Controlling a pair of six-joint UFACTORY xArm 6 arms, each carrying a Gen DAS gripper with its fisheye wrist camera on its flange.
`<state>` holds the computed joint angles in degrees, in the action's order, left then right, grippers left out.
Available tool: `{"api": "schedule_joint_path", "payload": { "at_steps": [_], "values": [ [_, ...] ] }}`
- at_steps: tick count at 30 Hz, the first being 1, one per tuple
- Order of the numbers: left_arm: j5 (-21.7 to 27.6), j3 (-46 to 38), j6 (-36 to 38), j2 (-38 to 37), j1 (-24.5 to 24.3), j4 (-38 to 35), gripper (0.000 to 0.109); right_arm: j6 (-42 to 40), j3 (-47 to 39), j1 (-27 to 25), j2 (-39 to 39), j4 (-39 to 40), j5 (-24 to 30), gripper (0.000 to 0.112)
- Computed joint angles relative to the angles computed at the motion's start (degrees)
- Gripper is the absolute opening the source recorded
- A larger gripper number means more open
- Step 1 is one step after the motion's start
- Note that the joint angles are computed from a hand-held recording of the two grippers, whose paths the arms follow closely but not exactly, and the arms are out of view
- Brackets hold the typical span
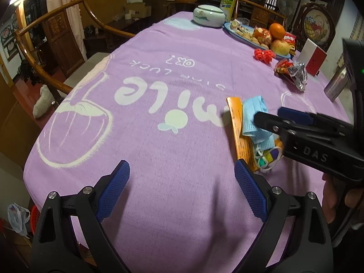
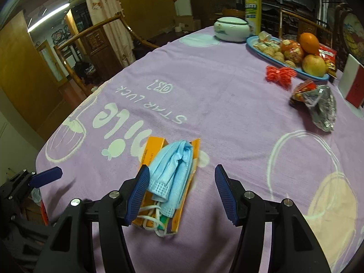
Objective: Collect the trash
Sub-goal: 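Grasp the blue face mask with the right gripper, then lift the blue mask with the right gripper away from the orange box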
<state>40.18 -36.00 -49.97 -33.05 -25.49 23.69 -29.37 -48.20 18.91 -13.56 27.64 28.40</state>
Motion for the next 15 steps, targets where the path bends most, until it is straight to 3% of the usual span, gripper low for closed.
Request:
{"api": "schedule_joint_path", "payload": {
  "at_steps": [2,6,7,8,12,15],
  "values": [
    [0.05,0.35,0.18,-0.19,0.14,-0.22,0.090,-1.34,-0.29,0.59,0.77,0.94,0.16,0.047],
    [-0.21,1.08,1.03,-0.57,0.85,-1.55,0.090,-3.16,-0.79,1.33,2.68,2.28,0.13,0.040],
    [-0.21,1.22,1.12,-0.66,0.92,-1.70,0.090,-3.68,-0.87,1.25,2.64,3.23,0.43,0.032],
    [-0.23,1.28,1.28,-0.64,0.99,-1.96,0.090,-2.14,-0.67,1.14,2.21,2.42,0.11,0.016],
    [-0.47,1.63,1.98,-1.07,1.33,-2.66,0.090,-5.19,-0.79,-1.21,-0.22,8.39,3.47,0.015],
    [-0.39,1.19,1.72,-0.89,1.34,-2.14,0.090,-11.12,-1.51,-5.26,-2.32,16.40,9.96,0.017]
  ]
}}
